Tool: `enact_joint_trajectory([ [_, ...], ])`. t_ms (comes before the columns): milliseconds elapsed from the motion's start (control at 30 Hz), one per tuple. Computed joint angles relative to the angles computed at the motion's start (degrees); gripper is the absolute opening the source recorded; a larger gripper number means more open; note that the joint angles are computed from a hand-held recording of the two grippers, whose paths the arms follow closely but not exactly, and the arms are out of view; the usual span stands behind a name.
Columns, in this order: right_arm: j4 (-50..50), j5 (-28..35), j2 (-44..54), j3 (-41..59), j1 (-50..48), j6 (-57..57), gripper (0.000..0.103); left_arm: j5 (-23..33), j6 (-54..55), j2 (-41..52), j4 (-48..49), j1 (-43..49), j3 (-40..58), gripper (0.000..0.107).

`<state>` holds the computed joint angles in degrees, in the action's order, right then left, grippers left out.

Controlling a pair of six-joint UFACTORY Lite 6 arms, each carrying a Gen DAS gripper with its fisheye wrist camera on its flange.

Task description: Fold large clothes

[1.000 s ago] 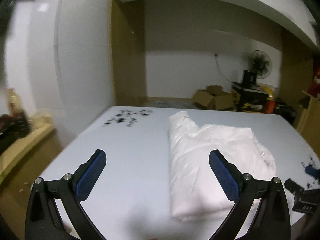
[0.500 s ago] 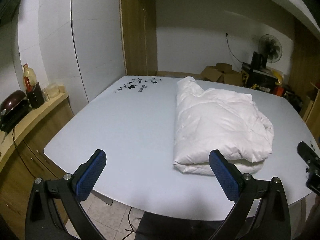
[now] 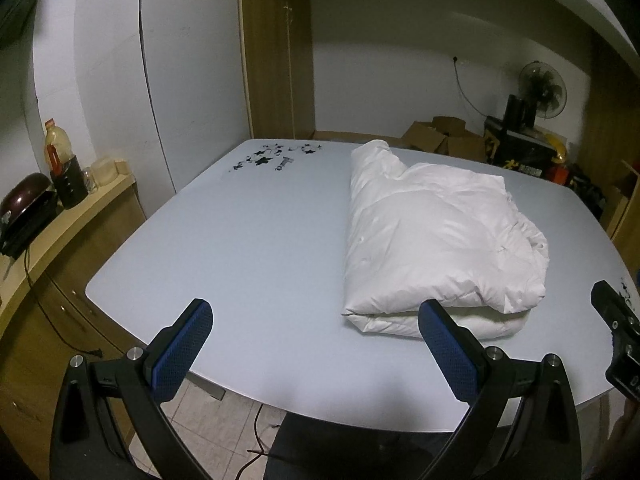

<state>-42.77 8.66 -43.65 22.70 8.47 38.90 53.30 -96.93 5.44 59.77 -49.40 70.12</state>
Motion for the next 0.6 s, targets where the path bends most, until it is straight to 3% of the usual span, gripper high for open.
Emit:
enact_joint_trajectory([
  [300,-24.0,4.4,-0.4,-1.5,7.0,25.9,0.103,-1.4,1.5,-0.2,-1.2,0.3,-0.2,0.103],
  [467,-22.8,5.8,2.3,-0.8,8.5,27.4,0.103,-2.7,2.3,-0.3,-1.6,0.2,-0.5,0.103],
  [600,-28.6,8.5,3.0,-1.6,12.3,35.4,0.103,-2.0,2.8,0.0,-2.0,-0.2,-0.2,0.103],
])
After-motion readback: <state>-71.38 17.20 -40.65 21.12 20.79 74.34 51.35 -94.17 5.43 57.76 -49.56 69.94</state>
